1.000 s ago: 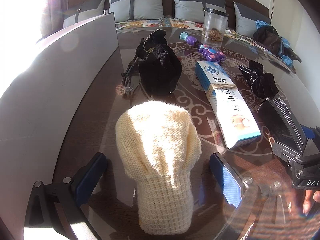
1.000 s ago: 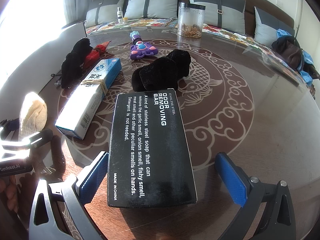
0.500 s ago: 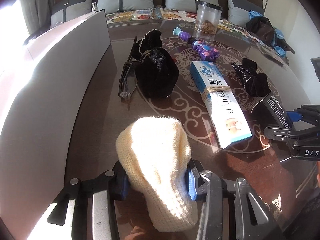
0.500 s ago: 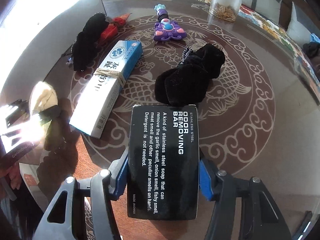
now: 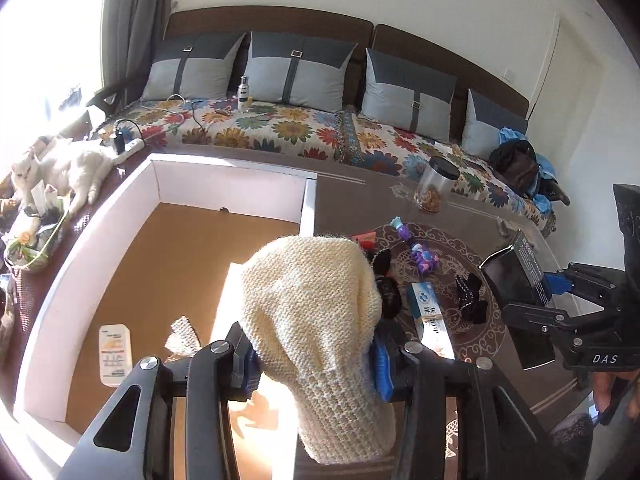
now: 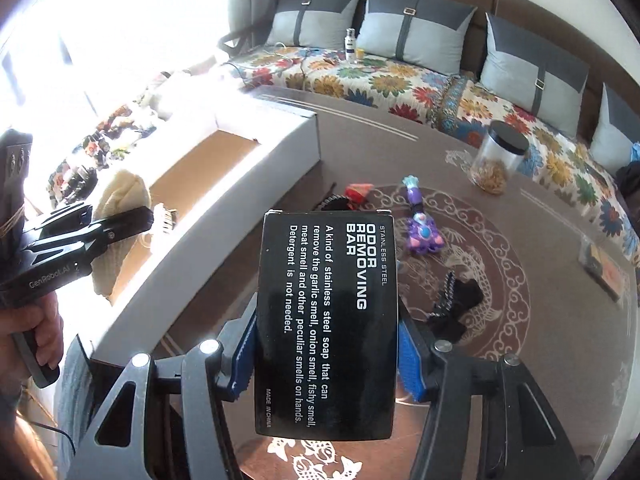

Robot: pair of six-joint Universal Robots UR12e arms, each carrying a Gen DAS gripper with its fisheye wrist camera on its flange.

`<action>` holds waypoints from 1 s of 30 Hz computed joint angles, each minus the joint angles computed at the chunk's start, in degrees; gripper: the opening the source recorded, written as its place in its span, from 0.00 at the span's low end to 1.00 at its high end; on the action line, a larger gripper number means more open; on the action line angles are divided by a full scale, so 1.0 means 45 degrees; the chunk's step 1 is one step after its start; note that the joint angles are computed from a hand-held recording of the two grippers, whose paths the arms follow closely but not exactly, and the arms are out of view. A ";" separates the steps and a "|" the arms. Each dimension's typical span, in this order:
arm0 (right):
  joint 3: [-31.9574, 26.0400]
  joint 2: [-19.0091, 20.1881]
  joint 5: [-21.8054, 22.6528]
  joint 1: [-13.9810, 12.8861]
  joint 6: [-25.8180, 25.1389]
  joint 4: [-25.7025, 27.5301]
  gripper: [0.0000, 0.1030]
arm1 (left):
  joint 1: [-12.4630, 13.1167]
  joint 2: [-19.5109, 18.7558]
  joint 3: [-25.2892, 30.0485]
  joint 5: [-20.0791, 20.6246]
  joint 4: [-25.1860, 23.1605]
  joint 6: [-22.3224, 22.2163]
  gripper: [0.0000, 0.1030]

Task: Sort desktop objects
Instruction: 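Lower the glove with the left tool while the right tool lowers the black box into the bin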

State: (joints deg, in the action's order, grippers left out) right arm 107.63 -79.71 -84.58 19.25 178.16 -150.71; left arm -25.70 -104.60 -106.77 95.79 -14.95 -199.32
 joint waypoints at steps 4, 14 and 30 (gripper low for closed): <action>-0.1193 0.0776 0.1252 0.1034 0.0158 -0.0196 0.57 | 0.0871 0.0655 -0.0765 0.0815 -0.0794 -0.0139 0.42; -0.3399 0.3450 0.1567 0.3185 -0.0163 0.0603 0.57 | 0.2252 0.0576 -0.2067 0.0461 -0.3154 -0.1141 0.51; -0.1532 0.2543 0.0134 0.2605 -0.0008 -0.2290 0.93 | 0.0935 0.1101 -0.2085 0.1195 -0.0812 -0.2052 0.71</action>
State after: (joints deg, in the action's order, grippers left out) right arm 100.74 -68.26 -83.98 30.97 178.12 -161.01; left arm -21.49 -99.65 -116.15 101.16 -18.61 -208.55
